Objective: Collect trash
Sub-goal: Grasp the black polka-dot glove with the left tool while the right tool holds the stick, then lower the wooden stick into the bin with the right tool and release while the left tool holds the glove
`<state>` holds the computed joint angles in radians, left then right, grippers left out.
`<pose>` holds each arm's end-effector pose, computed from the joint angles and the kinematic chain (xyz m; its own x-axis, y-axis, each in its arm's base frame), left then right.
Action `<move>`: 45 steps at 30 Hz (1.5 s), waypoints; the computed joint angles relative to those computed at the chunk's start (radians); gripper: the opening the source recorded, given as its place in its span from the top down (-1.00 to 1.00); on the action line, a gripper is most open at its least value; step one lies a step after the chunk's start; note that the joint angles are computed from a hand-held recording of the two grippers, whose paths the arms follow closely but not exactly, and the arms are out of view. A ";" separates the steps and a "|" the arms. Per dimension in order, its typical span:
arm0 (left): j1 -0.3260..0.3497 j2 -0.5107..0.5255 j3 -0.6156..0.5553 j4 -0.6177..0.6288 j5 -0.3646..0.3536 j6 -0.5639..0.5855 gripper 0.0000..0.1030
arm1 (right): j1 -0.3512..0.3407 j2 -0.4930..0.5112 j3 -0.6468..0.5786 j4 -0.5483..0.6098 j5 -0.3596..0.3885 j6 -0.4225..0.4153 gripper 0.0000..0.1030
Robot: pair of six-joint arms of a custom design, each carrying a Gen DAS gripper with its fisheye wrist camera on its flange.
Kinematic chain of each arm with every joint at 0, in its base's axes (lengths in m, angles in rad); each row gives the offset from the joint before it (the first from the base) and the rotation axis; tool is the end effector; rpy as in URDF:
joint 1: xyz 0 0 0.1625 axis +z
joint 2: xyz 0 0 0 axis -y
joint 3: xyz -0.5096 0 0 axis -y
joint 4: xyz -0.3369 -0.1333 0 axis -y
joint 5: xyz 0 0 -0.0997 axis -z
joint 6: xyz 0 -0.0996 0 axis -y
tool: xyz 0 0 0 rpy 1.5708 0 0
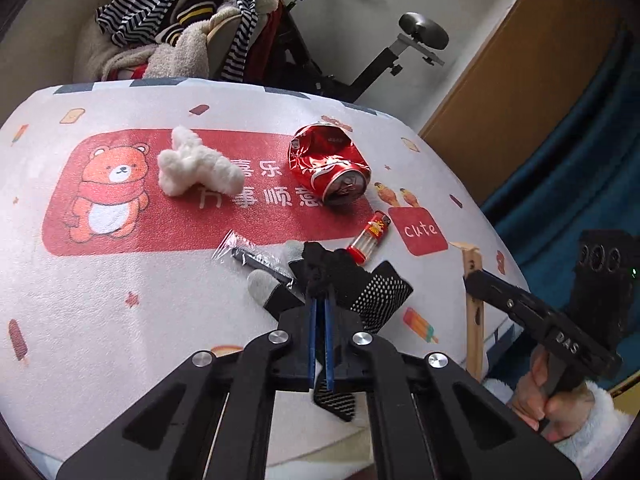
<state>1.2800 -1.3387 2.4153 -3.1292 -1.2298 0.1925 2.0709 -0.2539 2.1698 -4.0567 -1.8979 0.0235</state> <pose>0.0424 -0.4395 0.3249 -0.8812 0.2819 -0.3795 0.4306 0.8100 -0.3981 0.3354 -0.4026 -0.0521 -0.9234 -0.2845 0.2577 -0.3821 0.7457 -0.5458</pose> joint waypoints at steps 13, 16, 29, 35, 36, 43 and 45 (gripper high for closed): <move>-0.118 -0.447 0.120 0.253 -0.012 0.044 0.93 | 0.105 0.038 -0.012 -0.012 -0.018 0.041 0.78; -0.150 -0.519 0.115 0.315 -0.014 0.019 0.93 | 0.134 0.046 -0.023 0.005 -0.027 0.053 0.78; -0.173 -0.674 0.130 0.509 -0.070 -0.036 0.93 | 0.204 0.087 -0.068 0.012 -0.062 0.079 0.78; -0.145 -0.676 0.145 0.501 -0.098 -0.030 0.93 | 0.203 0.084 -0.081 0.036 -0.073 0.126 0.78; -0.143 -0.679 0.144 0.503 -0.099 -0.030 0.93 | 0.203 0.085 -0.083 0.041 -0.076 0.130 0.78; -0.115 -0.676 0.140 0.501 -0.102 -0.022 0.93 | 0.188 0.081 -0.087 0.102 -0.061 0.147 0.54; -0.097 -0.667 0.141 0.490 -0.111 -0.016 0.93 | 0.190 0.080 -0.088 0.116 -0.068 0.151 0.40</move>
